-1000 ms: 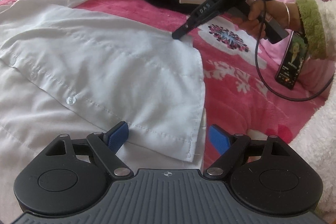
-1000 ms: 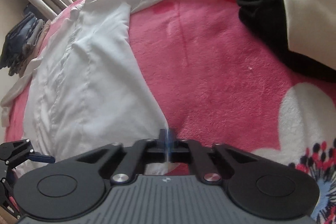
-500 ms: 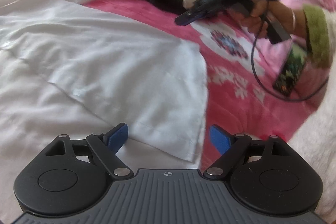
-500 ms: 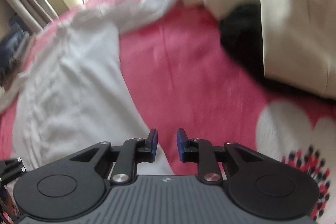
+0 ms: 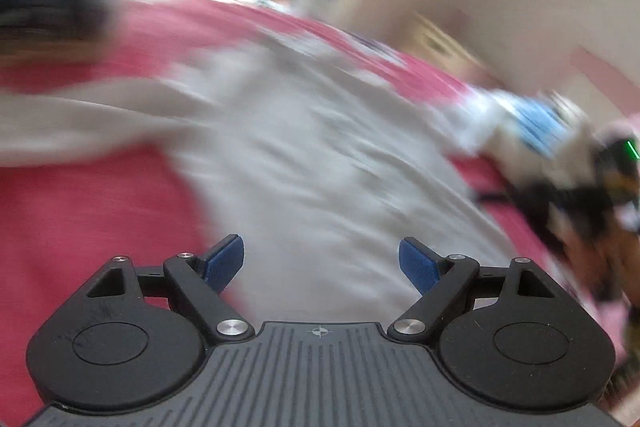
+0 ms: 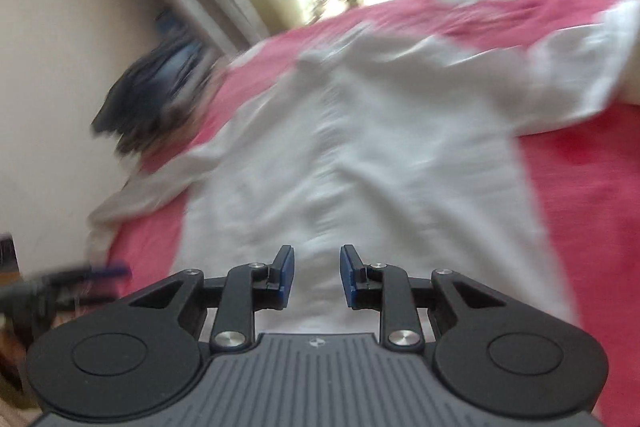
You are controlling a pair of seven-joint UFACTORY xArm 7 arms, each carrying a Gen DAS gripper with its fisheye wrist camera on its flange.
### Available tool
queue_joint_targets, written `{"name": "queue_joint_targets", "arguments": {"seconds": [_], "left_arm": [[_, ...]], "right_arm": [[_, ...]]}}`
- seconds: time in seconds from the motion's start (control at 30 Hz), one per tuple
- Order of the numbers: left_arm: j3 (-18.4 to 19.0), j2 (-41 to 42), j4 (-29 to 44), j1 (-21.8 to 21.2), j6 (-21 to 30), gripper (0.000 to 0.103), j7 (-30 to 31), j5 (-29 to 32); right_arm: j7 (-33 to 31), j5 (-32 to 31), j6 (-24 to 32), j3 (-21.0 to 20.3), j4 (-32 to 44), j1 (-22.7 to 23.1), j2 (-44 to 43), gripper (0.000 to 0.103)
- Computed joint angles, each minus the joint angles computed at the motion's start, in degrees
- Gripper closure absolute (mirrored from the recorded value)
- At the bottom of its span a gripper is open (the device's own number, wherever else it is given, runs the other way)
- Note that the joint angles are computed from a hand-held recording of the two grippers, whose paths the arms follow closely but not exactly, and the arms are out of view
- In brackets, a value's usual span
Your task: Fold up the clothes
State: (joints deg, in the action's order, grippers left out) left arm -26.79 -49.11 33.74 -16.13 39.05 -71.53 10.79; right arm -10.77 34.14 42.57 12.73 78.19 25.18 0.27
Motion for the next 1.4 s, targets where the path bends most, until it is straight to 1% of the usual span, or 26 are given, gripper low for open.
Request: {"name": "queue_joint_targets", "arguments": {"seconds": [0.07,0.13,0.2,0.23,0.27,0.33,0.37,0.4,0.47,0.53,0.57,0.6,0.63,0.67,0.7,0.83,0.93,1.0,1.03,1.13,1.17,1.23,1.3,1.33,1.37,1.4], "left_arm": [[0.09,-6.95,-0.55,1.44,10.75,0.017,-1.45,0.8],[-1.11,-11.17,0.0,3.35,22.4,0.017,-0.63,3.08],[-3.49,-10.91,1.27,5.21,33.57,0.017,3.14,6.69],[-4.76,-9.48,1.57,5.88,37.86,0.017,5.38,8.65],[-5.39,-8.11,1.29,6.01,40.51,0.017,6.98,10.05],[-5.01,-5.75,-0.06,5.18,42.92,0.017,8.8,11.53],[-4.01,-5.17,-1.11,4.25,42.34,0.017,8.89,11.6],[-3.12,-4.55,-2.0,3.42,41.98,0.019,9.05,11.61],[-1.63,-3.64,-3.41,1.92,41.57,0.028,9.38,11.64],[0.09,-4.75,-4.1,0.61,40.85,0.054,9.99,12.34],[0.59,-4.41,-3.44,0.78,41.9,0.061,11.13,13.0],[0.97,-4.22,-2.81,1.13,43.64,0.08,12.69,14.07],[1.56,-4.53,-2.42,1.4,45.49,0.086,14.58,15.31],[2.09,-4.85,-2.05,1.74,47.23,0.088,16.53,16.57],[2.25,-5.2,-1.58,2.28,49.12,0.093,18.79,18.65],[1.37,-7.43,-0.62,4.78,55.19,0.094,30.15,32.01],[-1.01,-10.42,-2.63,4.63,56.78,0.094,40.31,43.29],[-2.77,-13.31,-5.69,3.81,56.42,0.094,47.09,47.08],[-3.38,-13.9,-6.78,2.25,57.62,0.094,48.53,45.9],[-5.28,-14.58,-8.49,-0.31,60.92,0.092,49.32,35.51],[-5.65,-14.41,-9.19,-1.58,62.14,0.091,49.1,31.51],[-5.54,-13.32,-10.93,-4.79,64.13,0.083,47.67,22.44],[-5.31,-11.94,-11.75,-7.9,65.77,0.082,45.96,16.15],[-4.97,-11.59,-11.87,-9.07,66.75,0.081,45.44,14.66],[-4.26,-11.7,-11.72,-9.88,68.09,0.08,45.37,14.71],[-3.56,-11.82,-11.56,-10.67,69.44,0.072,45.3,14.75]], "right_arm": [[0.39,-1.06,2.19,0.97,2.36,1.01,1.77,0.076],[0.58,-1.18,3.62,1.68,3.73,1.74,2.91,0.076],[0.82,-0.92,4.2,2.13,3.6,2.26,2.86,0.076],[1.07,-0.77,4.37,2.3,3.32,2.53,2.72,0.076],[1.56,-0.81,4.72,2.42,3.13,2.78,2.73,0.076],[2.76,-1.23,5.71,2.52,2.93,3.17,2.85,0.076],[3.35,-1.42,6.21,2.57,2.83,3.35,2.92,0.076],[3.82,-1.68,6.71,2.61,2.62,3.5,2.82,0.076],[4.86,-2.98,7.8,2.59,1.84,3.76,2.01,0.076],[5.4,-3.89,8.13,2.51,1.1,3.96,1.18,0.076],[5.47,-4.17,8.1,2.46,0.73,4.03,0.78,0.076],[5.52,-4.42,8.04,2.39,0.44,4.08,0.45,0.076],[5.56,-4.61,7.93,2.31,0.21,4.1,0.21,0.076],[5.62,-4.78,7.81,2.22,0.02,4.1,0.01,0.076],[5.77,-4.91,7.69,2.13,-0.02,4.09,0.01,0.076],[6.29,-5.3,7.42,1.91,0.48,3.93,0.65,0.076],[6.23,-5.21,7.31,1.83,0.29,3.76,0.6,0.075],[6.38,-5.14,7.34,1.78,0.0,3.65,0.51,0.074],[6.51,-5.08,7.4,1.75,-0.15,3.61,0.52,0.074],[7.03,-4.99,7.65,1.7,-0.53,3.48,0.71,0.073],[7.28,-4.99,7.73,1.7,-0.58,3.46,0.83,0.073],[7.87,-5.28,8.06,1.72,-0.42,3.42,1.05,0.073],[8.29,-5.74,8.3,1.73,-0.08,3.39,1.08,0.073],[8.29,-5.92,8.23,1.72,-0.04,3.36,0.93,0.072],[8.28,-6.2,8.06,1.7,-0.01,3.33,0.73,0.07],[8.28,-6.47,7.77,1.66,-0.08,3.29,0.48,0.069]]}}
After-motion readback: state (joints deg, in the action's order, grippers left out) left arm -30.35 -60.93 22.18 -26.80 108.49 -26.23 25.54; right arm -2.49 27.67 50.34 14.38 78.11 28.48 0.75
